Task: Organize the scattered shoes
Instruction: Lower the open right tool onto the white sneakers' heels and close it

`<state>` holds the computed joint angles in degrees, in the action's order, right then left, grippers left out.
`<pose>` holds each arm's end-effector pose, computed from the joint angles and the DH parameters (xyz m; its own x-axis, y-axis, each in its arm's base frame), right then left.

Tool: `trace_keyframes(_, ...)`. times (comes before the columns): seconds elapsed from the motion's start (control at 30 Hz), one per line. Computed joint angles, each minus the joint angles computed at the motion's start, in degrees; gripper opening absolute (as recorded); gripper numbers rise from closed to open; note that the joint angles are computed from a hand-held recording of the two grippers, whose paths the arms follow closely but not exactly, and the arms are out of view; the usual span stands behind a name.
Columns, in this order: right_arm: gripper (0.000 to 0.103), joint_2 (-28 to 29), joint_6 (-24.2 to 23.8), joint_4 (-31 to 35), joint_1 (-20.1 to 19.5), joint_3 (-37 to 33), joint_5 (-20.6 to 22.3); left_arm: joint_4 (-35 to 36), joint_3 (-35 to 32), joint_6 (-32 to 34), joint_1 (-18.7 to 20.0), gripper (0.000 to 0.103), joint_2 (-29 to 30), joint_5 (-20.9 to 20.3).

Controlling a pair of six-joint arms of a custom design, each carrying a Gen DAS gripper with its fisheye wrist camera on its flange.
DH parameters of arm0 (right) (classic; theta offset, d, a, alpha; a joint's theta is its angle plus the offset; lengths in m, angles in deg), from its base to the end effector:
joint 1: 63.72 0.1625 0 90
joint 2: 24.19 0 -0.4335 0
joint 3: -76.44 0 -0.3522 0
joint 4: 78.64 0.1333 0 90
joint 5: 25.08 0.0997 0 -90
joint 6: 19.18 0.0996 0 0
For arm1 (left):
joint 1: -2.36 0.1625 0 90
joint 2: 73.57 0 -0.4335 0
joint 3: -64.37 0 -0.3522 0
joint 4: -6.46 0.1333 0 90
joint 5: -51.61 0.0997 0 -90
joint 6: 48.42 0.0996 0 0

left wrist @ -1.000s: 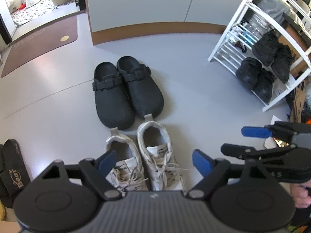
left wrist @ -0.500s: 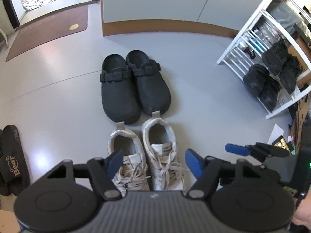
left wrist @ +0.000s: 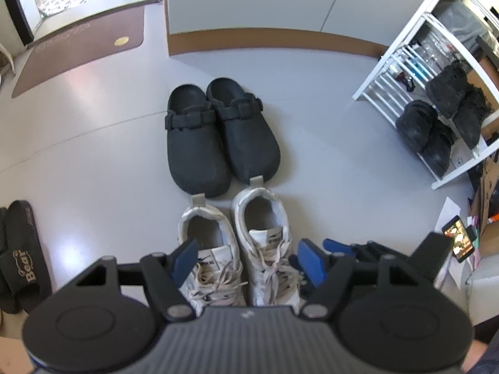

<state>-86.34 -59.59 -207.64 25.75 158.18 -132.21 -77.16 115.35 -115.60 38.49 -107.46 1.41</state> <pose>0.0979 -0.6609 0.3711 -0.7326 -0.5301 0.4270 -0.6122 0.7873 -0.0730 -0.4956 -0.6058 0.1908 -0.7787 -0.1995 -0.5948 0.0596 0.9203 -0.3867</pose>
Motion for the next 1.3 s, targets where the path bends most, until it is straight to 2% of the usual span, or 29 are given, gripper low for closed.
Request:
trace_keyframes(0.27, 0.064, -0.74, -1.86, -4.30, -1.54, 4.64, 1.65, 2.97, 0.10, -2.46, 1.42, 0.073, 0.40, -1.82)
trace_keyframes(0.4, 0.056, -1.06, -2.37, -7.91, -1.85, 6.53, 3.30, 3.38, -0.07, -3.53, 1.69, 0.073, 0.52, -2.10)
trace_keyframes(0.57, 0.054, -0.64, -2.15, -10.56, -1.60, 7.57, 6.06, 4.23, -0.16, -4.46, 1.66, 0.073, 0.45, -1.66)
trace_keyframes(0.77, 0.047, -0.46, -3.52, -17.54, -1.34, 11.84, 8.56, 4.59, 0.28, -5.59, 1.74, 0.073, -0.09, -1.36)
trace_keyframes(0.97, 0.046, 0.24, -3.21, -20.72, -0.97, 14.22, 8.44, 3.75, 0.43, -5.39, 1.81, 0.074, -0.21, -1.34)
trace_keyframes(1.17, 0.046, 1.85, 1.16, -21.57, -0.27, 13.32, 8.67, 3.30, 0.13, -4.49, 1.84, 0.074, 0.15, -1.84)
trace_keyframes(1.3, 0.045, 2.17, 1.37, -22.89, 0.30, 14.57, 5.52, 3.15, 0.06, -4.34, 2.01, 0.074, 0.28, -2.00)
